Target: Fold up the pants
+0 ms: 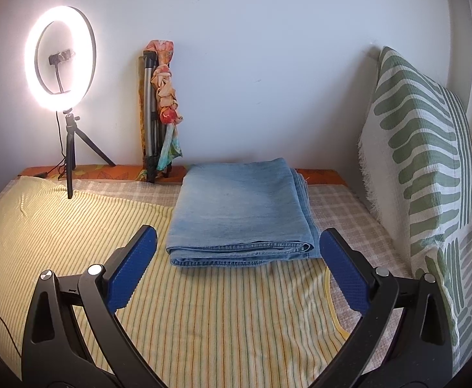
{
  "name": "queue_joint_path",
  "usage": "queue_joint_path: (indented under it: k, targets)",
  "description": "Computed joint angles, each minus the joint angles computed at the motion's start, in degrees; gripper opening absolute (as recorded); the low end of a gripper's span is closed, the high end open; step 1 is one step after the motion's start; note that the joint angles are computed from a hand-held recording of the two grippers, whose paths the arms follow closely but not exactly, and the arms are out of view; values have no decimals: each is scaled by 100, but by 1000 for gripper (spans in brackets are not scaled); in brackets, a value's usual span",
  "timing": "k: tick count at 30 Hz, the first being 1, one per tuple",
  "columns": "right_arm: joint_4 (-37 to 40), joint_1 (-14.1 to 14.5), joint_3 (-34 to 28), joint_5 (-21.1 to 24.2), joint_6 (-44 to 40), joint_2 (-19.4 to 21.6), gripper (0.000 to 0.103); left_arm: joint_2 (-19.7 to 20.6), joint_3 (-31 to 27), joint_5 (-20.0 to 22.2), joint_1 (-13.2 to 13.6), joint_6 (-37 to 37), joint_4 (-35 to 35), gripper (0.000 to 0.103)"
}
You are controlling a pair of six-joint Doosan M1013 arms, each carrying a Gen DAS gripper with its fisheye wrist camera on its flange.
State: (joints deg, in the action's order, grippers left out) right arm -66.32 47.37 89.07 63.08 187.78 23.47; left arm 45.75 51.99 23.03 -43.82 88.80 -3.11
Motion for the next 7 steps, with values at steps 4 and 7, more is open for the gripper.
queue_joint_path:
  k: [4,7]
  targets:
    - [39,-10,-25,-22,-69,20,102,-49,155,-220,-34,-534,648,101]
    - [67,-27,-28,-73,-117,26,102,-50,152,-198,-20,-451,557,101]
